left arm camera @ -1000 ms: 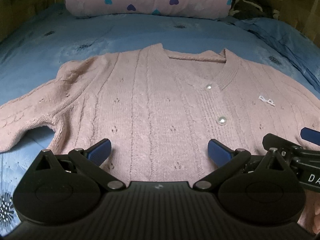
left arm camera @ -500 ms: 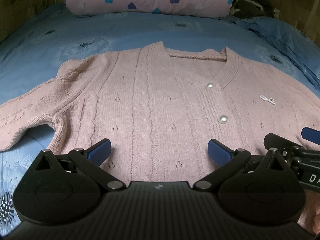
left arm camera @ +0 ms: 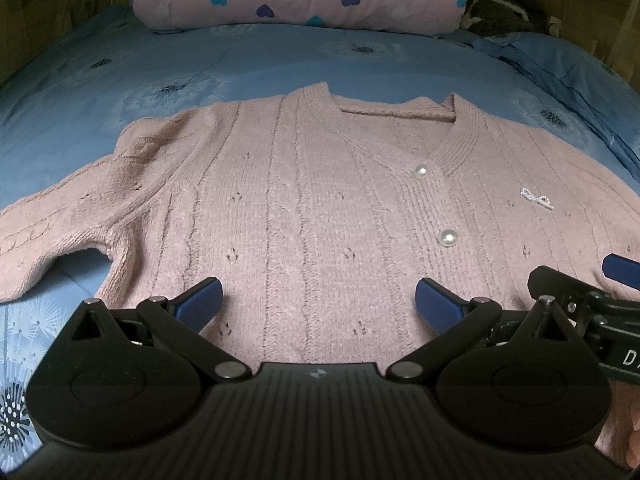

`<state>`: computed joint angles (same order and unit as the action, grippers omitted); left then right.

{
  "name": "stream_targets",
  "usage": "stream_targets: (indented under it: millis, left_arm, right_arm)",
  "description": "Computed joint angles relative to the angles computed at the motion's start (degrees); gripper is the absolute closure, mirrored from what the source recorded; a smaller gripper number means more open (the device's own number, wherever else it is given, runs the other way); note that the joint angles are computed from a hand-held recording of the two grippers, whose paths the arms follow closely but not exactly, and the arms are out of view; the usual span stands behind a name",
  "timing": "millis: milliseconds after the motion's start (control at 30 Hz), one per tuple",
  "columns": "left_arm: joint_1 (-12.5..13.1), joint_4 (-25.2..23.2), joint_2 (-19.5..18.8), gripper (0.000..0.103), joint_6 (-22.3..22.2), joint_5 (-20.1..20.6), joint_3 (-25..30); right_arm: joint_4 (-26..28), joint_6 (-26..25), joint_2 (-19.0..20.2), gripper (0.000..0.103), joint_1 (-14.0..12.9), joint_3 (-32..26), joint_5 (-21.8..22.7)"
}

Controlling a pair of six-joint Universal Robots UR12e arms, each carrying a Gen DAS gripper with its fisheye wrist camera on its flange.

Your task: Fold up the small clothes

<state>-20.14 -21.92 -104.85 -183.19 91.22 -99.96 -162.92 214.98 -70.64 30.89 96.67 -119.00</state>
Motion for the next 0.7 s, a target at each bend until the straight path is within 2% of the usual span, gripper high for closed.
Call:
stream_targets:
  millis: [467,700]
  left_arm:
    - [0.2,-0.7,0.2,0.000,1.0,-1.1,0.5]
    - [0.7,-0.2,0.4,0.000,0.2,-1.3,0.5]
  right_arm:
    - [-0.8,1.4,-1.0,0.000,-0.4,0.8,-1.0]
    - [1.6,5.2,-4.0,0.000,-1.2,2.7,-6.0]
